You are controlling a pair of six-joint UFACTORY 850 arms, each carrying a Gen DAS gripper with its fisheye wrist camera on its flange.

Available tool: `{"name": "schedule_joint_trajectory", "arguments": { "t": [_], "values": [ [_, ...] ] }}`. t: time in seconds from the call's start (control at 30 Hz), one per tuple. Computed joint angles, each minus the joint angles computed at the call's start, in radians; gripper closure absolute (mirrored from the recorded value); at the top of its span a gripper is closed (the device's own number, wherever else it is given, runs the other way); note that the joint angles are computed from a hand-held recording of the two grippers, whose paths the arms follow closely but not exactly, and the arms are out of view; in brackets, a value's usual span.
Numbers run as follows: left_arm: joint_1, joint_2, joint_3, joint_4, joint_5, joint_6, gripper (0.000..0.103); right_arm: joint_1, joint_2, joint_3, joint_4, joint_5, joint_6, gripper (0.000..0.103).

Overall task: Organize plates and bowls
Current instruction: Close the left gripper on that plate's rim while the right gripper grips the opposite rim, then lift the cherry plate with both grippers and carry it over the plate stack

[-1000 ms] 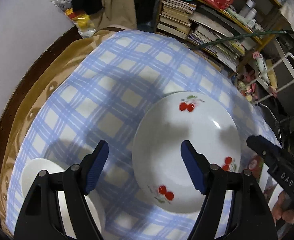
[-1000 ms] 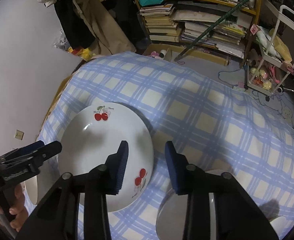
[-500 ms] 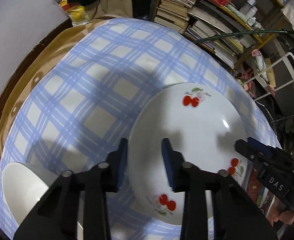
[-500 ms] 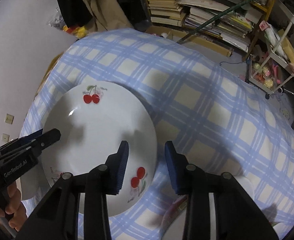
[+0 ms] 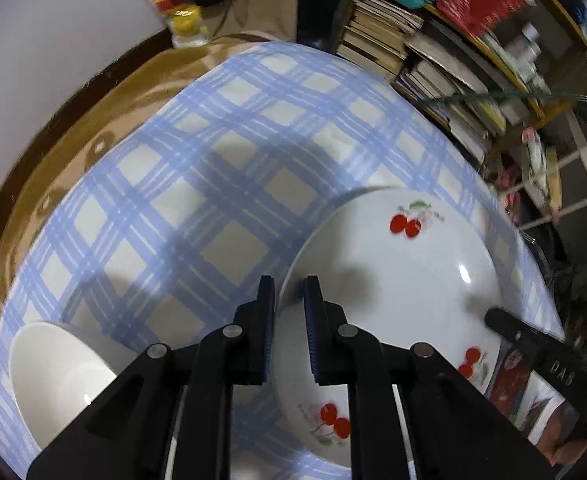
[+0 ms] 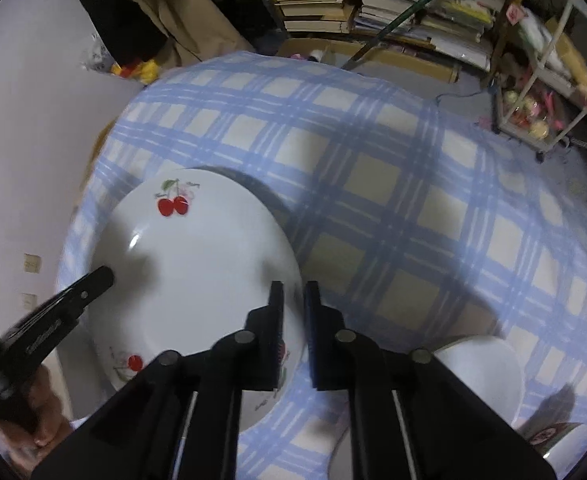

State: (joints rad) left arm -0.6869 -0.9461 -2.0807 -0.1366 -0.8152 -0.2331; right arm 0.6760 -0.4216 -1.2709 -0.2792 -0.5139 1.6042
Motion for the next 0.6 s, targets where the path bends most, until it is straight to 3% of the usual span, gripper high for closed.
{"name": "schedule_joint_trajectory", "arguments": {
  "t": [0.23, 0.5, 0.6],
  "values": [
    [0.005, 0.041, 0.043, -0.016, 0.007, 0.103, 0.089, 0.021, 0.031, 0.035, -0.056, 0.057, 0.075, 0.096],
    [0.007, 0.111, 0.096, -0.093, -0.006, 0.233, 0.089, 0.054, 0.097, 0.07, -0.165, 0.05, 0.203, 0.096],
    [-0.001, 0.152, 0.129, -0.109, 0.01, 0.24, 0.089, 0.067, 0.122, 0.069, -0.181, 0.009, 0.223, 0.096]
  ]
}}
